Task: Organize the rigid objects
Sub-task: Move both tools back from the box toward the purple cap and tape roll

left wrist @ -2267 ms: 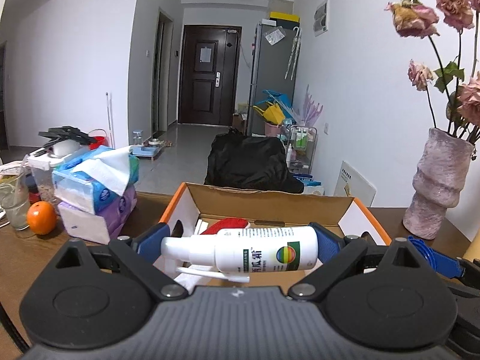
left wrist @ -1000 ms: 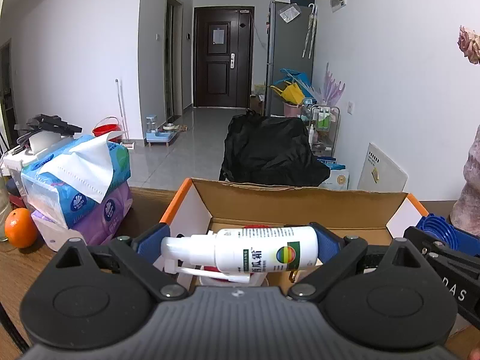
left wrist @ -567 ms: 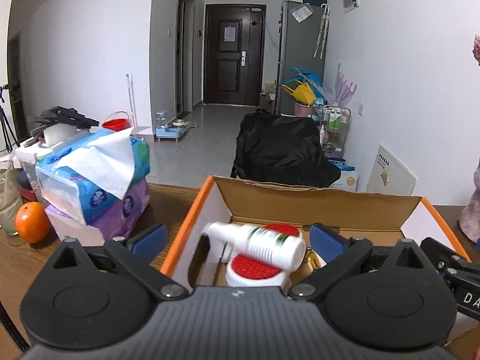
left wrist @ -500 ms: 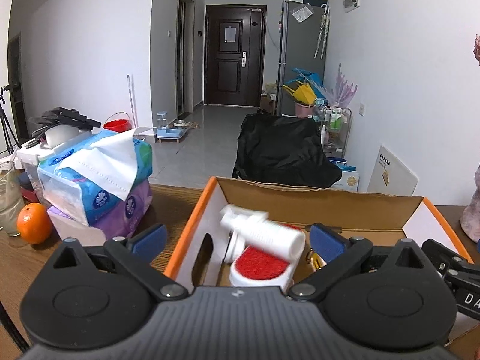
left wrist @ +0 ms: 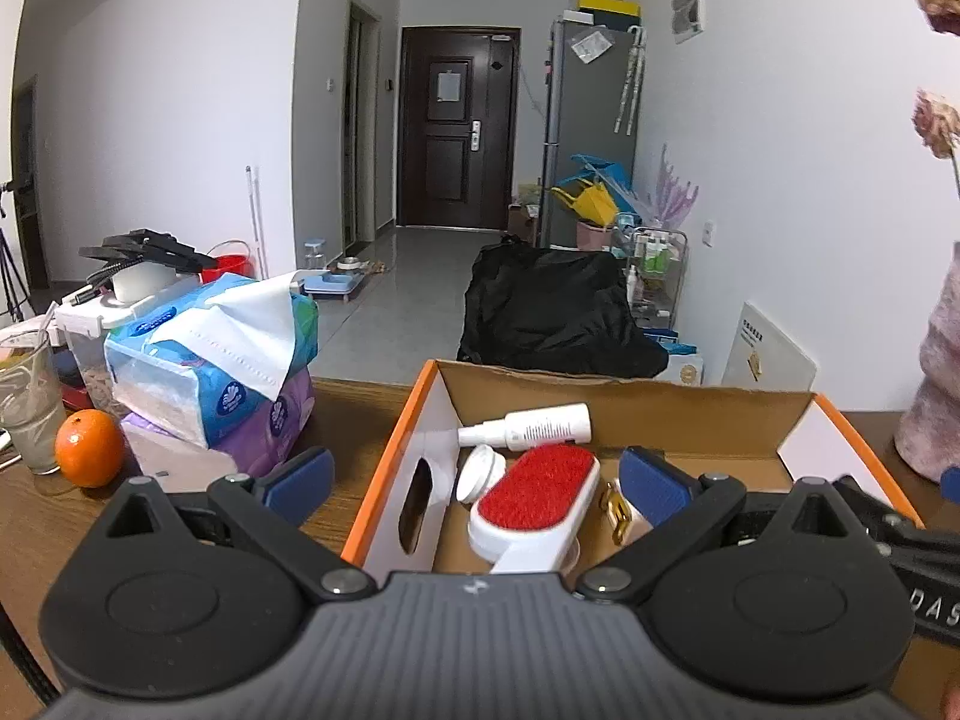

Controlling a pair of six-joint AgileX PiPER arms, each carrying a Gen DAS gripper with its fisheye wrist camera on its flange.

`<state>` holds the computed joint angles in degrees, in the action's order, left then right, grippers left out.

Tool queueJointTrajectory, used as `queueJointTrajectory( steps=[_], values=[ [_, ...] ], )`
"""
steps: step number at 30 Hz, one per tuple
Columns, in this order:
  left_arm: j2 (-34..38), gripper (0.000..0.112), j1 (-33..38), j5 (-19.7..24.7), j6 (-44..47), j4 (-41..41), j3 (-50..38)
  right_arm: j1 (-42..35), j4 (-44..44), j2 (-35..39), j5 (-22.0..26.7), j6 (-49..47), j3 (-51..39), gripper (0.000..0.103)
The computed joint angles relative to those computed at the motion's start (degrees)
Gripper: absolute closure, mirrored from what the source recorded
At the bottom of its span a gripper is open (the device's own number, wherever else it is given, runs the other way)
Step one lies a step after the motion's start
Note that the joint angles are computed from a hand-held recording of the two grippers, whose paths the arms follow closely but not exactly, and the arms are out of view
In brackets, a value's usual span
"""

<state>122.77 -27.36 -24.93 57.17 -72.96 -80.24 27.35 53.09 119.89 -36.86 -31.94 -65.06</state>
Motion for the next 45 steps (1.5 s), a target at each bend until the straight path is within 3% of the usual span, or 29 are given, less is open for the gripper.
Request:
queueJointTrajectory(
  steps=[8,19,25,32,40,45],
  values=[
    [-5.91,0.009,-1.04,-3.35,-13.23,12.5,11.25,2.61,-2.11,-4.62,-5.0,2.77,8.36,0.0],
    [-14.42,0.009,-4.79,-9.44,-23.56,20.51,27.48,9.5,-0.4,-15.25,-15.04,9.1,26.54,0.0],
    [-19.46,0.009,-7.33,-12.38,-28.57,22.58,37.18,14.73,4.87,-18.91,-21.24,11.87,35.43,0.0],
    [-24.51,0.009,-11.48,-14.72,-31.2,20.63,47.51,22.47,13.0,-22.64,-26.38,16.78,45.84,0.0],
    [-26.66,0.009,-20.37,-20.71,-31.06,12.88,54.8,36.73,24.94,-22.77,-31.7,22.16,53.21,0.0],
    [-27.75,0.009,-23.9,-22.55,-33.76,10.46,58.0,39.86,26.75,-22.06,-31.74,26.86,56.39,0.0]
  ],
)
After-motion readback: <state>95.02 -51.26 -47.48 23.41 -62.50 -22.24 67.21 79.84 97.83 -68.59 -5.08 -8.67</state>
